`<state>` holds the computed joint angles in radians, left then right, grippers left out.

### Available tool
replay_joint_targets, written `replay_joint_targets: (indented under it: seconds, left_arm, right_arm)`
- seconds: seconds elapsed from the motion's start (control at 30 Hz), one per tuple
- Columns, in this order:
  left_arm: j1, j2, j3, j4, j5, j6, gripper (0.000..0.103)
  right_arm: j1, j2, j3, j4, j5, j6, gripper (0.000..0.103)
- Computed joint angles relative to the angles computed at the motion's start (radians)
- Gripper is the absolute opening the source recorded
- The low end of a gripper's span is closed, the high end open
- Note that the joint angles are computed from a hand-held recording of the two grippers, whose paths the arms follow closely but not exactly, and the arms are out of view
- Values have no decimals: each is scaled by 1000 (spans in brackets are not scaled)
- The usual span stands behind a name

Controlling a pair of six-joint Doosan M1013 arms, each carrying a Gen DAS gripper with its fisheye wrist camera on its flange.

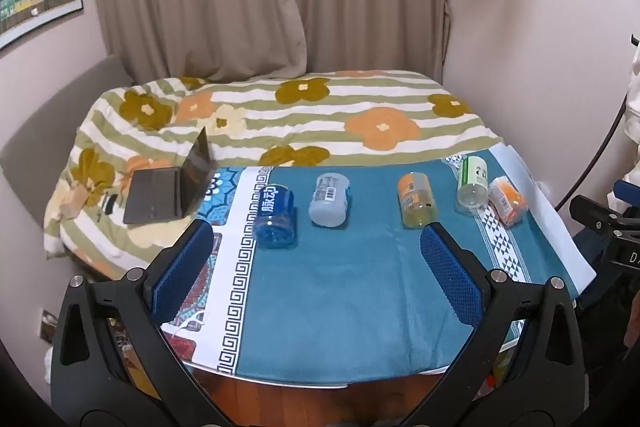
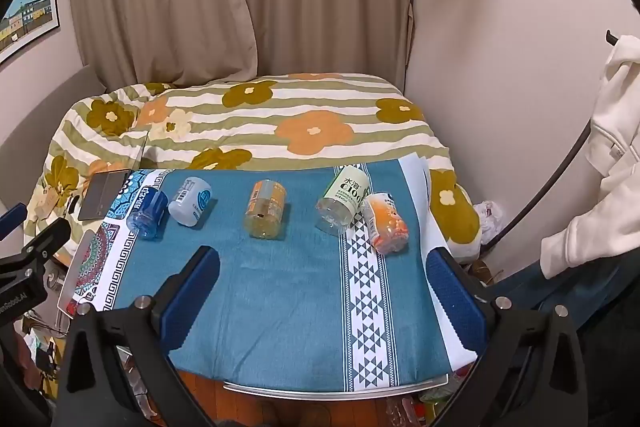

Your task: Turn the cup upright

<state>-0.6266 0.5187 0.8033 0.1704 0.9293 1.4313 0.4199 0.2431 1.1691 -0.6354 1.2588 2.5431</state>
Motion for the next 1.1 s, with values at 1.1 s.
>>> replay_joint_targets:
  seconds: [1.1]
  left_arm:
    - [8, 15, -32, -4, 17, -2, 103]
  right_arm:
    - [6, 12, -19, -2, 8, 2, 103]
